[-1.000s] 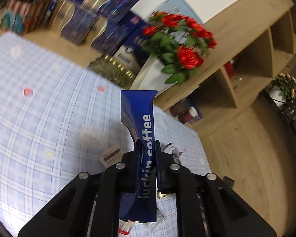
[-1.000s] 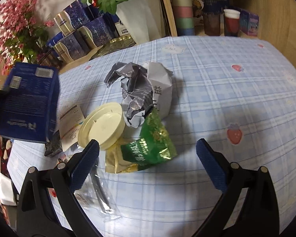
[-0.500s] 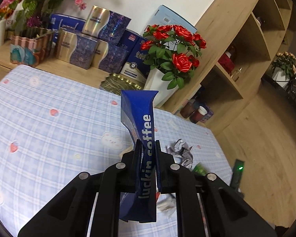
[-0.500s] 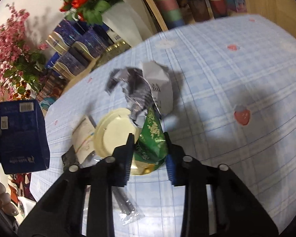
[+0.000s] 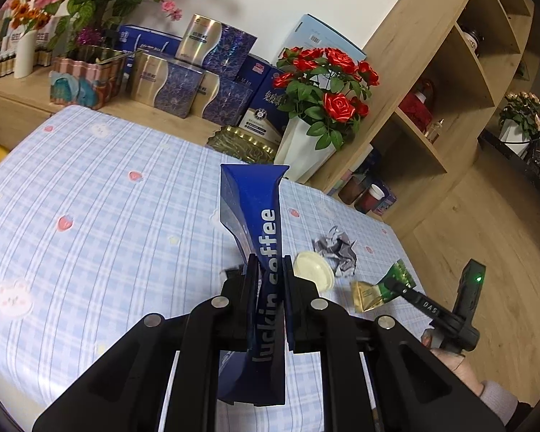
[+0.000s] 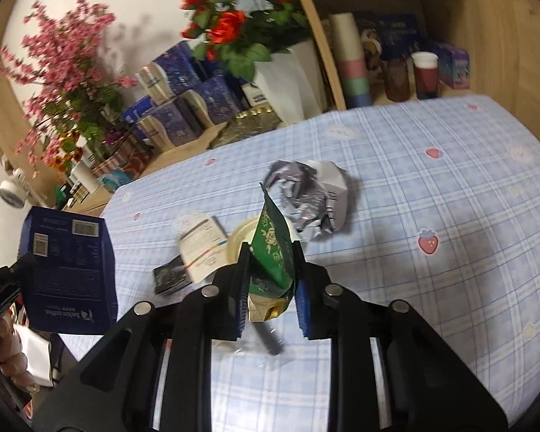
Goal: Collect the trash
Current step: 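Carry the coffee box over the brown bin with the left gripper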
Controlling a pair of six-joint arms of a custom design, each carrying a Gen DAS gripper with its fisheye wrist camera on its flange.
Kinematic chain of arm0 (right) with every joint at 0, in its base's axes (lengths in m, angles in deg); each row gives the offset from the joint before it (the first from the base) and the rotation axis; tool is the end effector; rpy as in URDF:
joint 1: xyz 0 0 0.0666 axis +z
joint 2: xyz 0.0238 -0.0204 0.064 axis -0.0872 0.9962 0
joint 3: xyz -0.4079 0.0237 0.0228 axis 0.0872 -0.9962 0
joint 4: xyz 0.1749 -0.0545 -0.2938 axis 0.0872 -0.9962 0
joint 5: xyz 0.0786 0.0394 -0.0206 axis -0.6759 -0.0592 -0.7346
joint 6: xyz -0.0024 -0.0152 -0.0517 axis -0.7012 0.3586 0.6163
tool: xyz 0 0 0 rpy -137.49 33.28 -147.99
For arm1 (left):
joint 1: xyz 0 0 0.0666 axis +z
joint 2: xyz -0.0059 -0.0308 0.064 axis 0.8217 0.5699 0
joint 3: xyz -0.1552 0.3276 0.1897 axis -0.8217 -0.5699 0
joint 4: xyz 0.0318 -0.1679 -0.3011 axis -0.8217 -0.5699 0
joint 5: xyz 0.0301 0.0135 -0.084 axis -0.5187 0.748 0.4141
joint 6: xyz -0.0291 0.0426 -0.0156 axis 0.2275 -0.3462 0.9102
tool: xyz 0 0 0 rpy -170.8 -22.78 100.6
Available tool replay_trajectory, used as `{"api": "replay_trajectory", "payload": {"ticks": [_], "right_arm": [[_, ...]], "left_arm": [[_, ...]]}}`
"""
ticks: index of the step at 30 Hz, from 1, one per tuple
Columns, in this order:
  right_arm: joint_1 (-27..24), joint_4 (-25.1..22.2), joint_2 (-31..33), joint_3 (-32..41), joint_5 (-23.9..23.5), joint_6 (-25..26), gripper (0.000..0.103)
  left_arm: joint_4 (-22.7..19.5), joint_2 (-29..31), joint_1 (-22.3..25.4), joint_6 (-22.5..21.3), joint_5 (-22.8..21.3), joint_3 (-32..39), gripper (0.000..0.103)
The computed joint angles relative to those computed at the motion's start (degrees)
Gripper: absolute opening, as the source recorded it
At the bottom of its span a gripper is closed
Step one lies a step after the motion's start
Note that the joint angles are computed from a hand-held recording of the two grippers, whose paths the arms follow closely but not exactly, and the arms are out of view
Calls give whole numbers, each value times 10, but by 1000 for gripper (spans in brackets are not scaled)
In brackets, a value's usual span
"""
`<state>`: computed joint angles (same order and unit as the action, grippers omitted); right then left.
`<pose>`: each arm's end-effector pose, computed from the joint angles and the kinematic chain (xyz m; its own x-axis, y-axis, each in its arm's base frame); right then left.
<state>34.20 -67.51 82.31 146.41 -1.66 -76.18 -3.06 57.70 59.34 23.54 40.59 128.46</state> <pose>0.3211 0.2434 0.4813 -0.6383 0.4082 -0.6527 0.2059 0.9075 0.3661 0.3967 0.0050 0.5086 -0.7358 -0.0710 -0.6734 0.3669 0.7940 -0.4846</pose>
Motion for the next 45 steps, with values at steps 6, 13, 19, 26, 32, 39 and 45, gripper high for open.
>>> {"api": "replay_trajectory", "payload": {"ticks": [6,13,19,26,32,39,45], "right_arm": [[47,-19,-1,22,26,-2,25],[98,-31,4,39,46,-10,25],[142,-39,4,46,67,-26,25],[189,-43,-5,33,90,-57,25],[224,-48,-13,15,106,-92,25],[259,-56,-20,-9,120,-132,25],[276,-64,-26,-21,127,-160,25]], "left_arm": [[-27,-37,22,-26,9,-26,12],[-78,-74,51,-71,35,-43,12],[-158,-100,74,-146,58,-56,12],[-255,-135,90,-256,70,-84,12],[-321,-164,97,-344,58,-132,12],[-354,-177,77,-393,18,-200,13],[-326,-177,33,-371,-29,-259,13]]}}
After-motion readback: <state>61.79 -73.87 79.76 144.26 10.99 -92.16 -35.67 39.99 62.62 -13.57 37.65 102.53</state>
